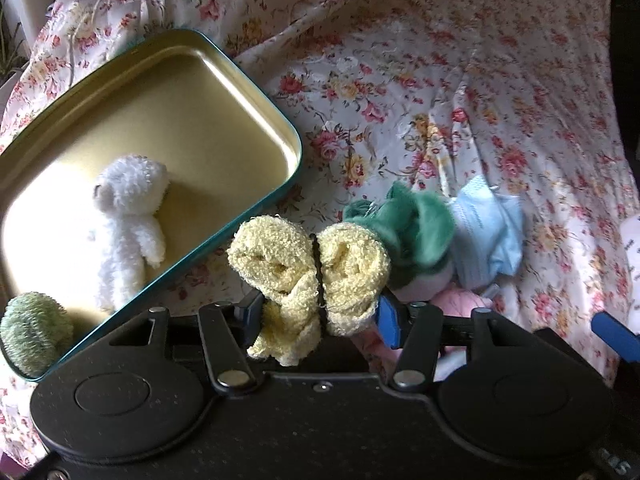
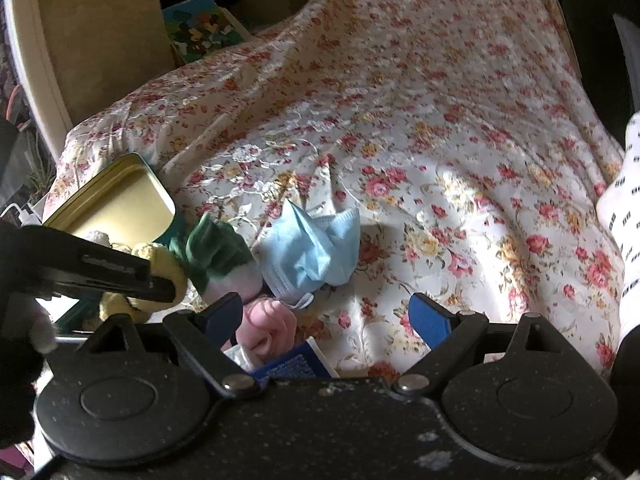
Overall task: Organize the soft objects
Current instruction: 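Move the left tool to the yellow rolled towel and grasp it, then grasp the blue face mask with the right tool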
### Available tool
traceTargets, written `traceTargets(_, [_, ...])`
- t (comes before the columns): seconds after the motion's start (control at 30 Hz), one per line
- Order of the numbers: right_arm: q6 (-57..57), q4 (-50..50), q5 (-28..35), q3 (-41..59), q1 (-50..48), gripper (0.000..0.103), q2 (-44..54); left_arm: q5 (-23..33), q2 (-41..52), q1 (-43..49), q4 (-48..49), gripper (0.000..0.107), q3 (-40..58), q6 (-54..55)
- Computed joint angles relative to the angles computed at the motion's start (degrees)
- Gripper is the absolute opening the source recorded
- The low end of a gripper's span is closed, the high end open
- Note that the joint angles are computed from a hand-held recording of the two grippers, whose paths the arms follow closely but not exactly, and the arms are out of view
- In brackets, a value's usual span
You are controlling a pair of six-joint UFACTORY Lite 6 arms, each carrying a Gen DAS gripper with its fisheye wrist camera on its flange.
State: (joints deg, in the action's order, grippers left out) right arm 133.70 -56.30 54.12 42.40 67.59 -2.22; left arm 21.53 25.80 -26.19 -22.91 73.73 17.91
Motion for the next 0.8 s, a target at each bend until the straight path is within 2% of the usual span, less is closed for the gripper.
traceTargets(0.23, [-1.6, 0.9, -2.1, 1.1, -1.4, 0.094, 3.1, -0.5, -7.4, 2.5, -4.9, 0.053, -6.3, 8.6])
traceTargets(0.53, [-4.2, 0.7, -3.7, 5.1, -1.8, 0.094, 9.1, 0.7, -11.9, 6.6, -13.8, 0.053, -9.0, 19.9])
traceTargets(0.8, [-4.0, -1.1, -7.2, 4.0, -7.7, 0.095, 8.3, 1.2, -11.1, 8.8, -11.9, 0.053, -8.0, 18.5])
